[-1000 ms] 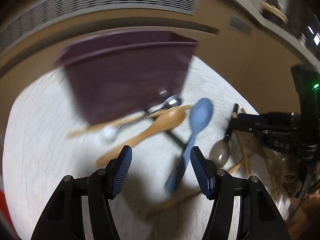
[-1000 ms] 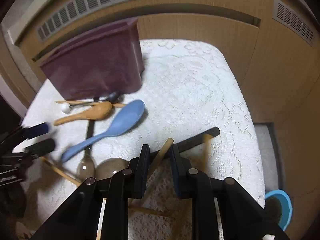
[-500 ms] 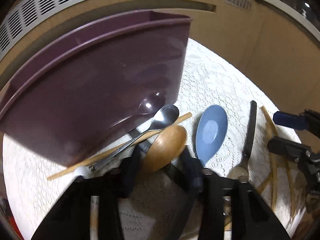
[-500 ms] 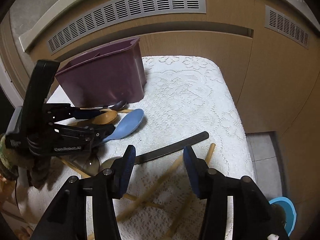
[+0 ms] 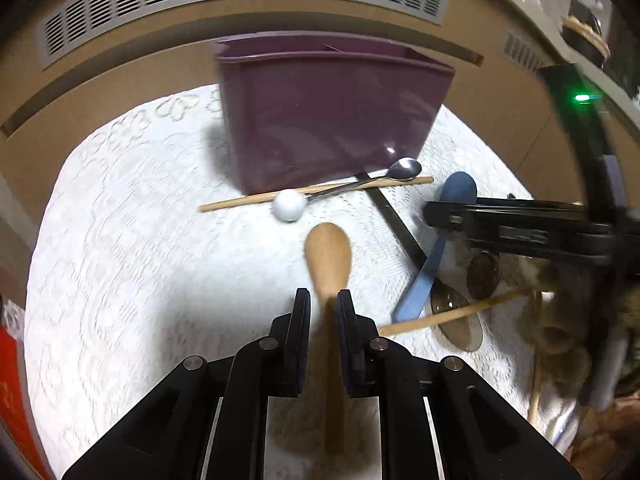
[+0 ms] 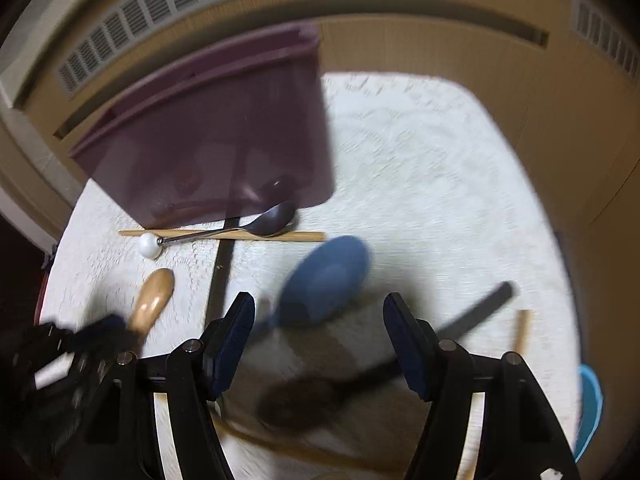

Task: Organize utensils
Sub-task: 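Grasp the wooden spoon by its handle with the left gripper, then grasp the blue plastic spoon by its handle with the right gripper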

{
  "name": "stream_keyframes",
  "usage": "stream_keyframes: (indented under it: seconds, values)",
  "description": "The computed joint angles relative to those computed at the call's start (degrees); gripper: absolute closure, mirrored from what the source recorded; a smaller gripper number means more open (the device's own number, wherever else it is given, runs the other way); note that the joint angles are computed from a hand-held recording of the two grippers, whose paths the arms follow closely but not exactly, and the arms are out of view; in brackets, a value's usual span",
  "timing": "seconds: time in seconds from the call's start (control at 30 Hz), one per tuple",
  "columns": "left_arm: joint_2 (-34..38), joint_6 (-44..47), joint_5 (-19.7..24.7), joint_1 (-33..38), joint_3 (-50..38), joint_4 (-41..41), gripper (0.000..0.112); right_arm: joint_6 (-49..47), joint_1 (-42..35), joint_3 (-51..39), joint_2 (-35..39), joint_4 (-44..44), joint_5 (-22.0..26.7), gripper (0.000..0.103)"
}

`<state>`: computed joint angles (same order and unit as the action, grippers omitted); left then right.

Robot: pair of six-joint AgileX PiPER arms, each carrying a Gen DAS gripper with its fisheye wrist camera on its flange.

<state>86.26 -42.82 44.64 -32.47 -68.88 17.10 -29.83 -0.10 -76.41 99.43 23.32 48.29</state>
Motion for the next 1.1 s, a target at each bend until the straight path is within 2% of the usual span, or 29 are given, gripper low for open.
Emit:
stream_keyframes:
  seconds: [0.03, 0.13, 0.17, 0.2, 0.3, 0.33, 0.47, 0.63, 0.8, 0.9, 1.0, 1.03, 1.07, 1.1]
  values:
    - [-1.31, 0.17, -0.69, 0.54, 1.34, -0.46, 0.096, 2.15, 1.83, 0.75, -0.46, -2.62, -2.70, 0.038]
    - [-4.38, 2.00, -1.94, 2.34, 4.15, -3.38, 0.082, 7.27, 6.83, 1.39, -0.58, -11.00, -6.67, 0.043]
    - [-4.65, 2.32, -2.16, 2.73, 4.45, -4.03, 0.074, 7.13, 7.87, 2.25, -1.16, -12.39, -8.17, 0.055]
    - [-4.89, 1.96, -2.23, 2.62, 4.80, -4.04, 0.071, 6.22, 8.40, 2.74, -1.62, -12.66, -8.65, 0.062]
    - [-3.87, 3.77, -2.29, 3.68, 3.88, -6.29, 0.068, 3.09, 8.73, 4.02, -3.49, -12.44, -8.65, 0.074]
    - [-3.39, 4.26, -2.24, 3.79, 3.39, -6.90, 0.068, 1.60, 8.12, 4.42, -4.18, -11.46, -8.64, 0.087]
    - [-0.93, 5.61, -0.98, 3.64, 0.56, -8.05, 0.068, -6.35, 3.58, 4.55, -6.78, -4.23, -5.41, 0.091]
    - [4.03, 6.45, 1.24, 3.64, -4.19, -8.22, 0.068, -16.96, -4.48, 2.25, -8.03, 6.46, 2.81, 0.093]
    - [10.49, 6.62, 6.62, 3.30, -12.02, -5.20, 0.068, -21.01, -9.31, -0.41, -6.95, 11.64, 6.74, 0.093]
    - [14.45, 8.48, 10.90, 3.11, -17.51, -4.56, 0.068, -22.11, -10.43, -1.44, -5.85, 13.16, 7.04, 0.093]
    - [16.21, 10.33, 13.91, 3.07, -20.42, -4.80, 0.069, -22.06, -11.21, -2.70, -5.20, 13.94, 9.38, 0.093]
    - [16.59, 10.74, 13.81, 3.15, -20.69, -4.80, 0.071, -22.02, -11.55, -2.94, -5.02, 14.36, 9.97, 0.093]
    - [16.41, 10.43, 13.61, 2.98, -20.39, -4.29, 0.080, -21.91, -12.03, -3.15, -4.96, 14.54, 10.50, 0.093]
    - [15.64, 8.91, 12.89, 2.51, -19.23, -2.88, 0.081, -21.66, -12.19, -3.16, -4.73, 14.34, 10.60, 0.091]
